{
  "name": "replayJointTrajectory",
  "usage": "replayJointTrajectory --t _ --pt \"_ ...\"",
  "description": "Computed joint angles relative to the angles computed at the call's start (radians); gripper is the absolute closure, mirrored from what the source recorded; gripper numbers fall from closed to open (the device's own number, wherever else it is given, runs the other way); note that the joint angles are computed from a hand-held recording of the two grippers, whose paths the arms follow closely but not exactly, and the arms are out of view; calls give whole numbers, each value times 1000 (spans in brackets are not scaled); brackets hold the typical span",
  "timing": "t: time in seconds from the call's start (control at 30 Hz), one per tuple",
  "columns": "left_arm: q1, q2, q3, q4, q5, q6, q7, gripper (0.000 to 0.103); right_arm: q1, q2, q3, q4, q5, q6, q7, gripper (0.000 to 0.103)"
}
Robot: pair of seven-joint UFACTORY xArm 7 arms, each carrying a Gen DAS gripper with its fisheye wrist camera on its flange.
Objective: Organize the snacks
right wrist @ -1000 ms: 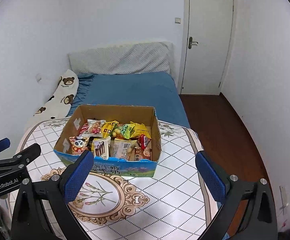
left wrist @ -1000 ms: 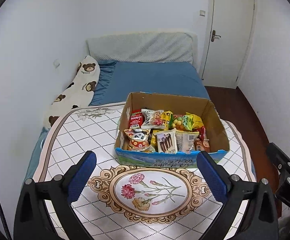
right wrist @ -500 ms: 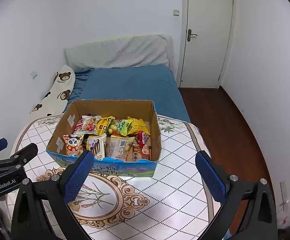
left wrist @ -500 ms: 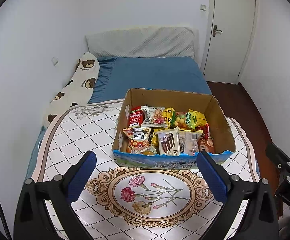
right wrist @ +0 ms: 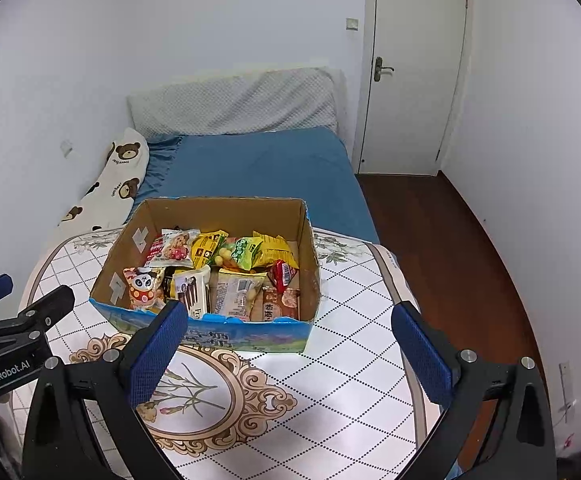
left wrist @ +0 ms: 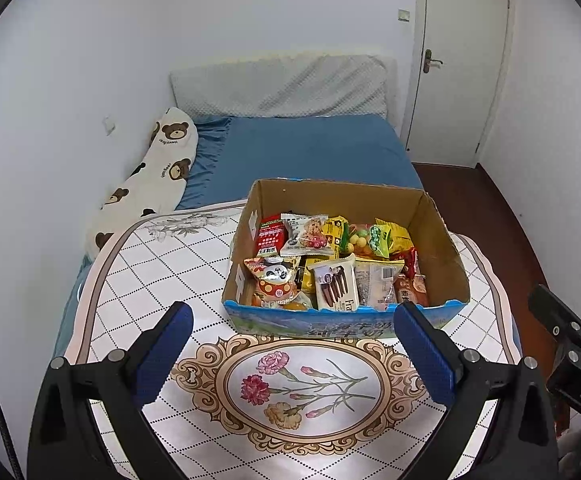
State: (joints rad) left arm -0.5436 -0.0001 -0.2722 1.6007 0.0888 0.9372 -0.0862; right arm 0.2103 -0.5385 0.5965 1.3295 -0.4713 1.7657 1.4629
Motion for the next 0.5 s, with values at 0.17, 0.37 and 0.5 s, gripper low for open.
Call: replayJointTrajectory --t 0.17,0.37,0.5 --pt "0 -10 -1 -16 4 -5 1 0 2 -1 6 1 5 3 12 0" --pt "2 -23 -3 -29 2 -13 2 0 1 12 27 23 -6 24 19 0" --pt "4 -26 -4 -28 -1 -1 6 0 7 18 27 29 -2 33 25 0"
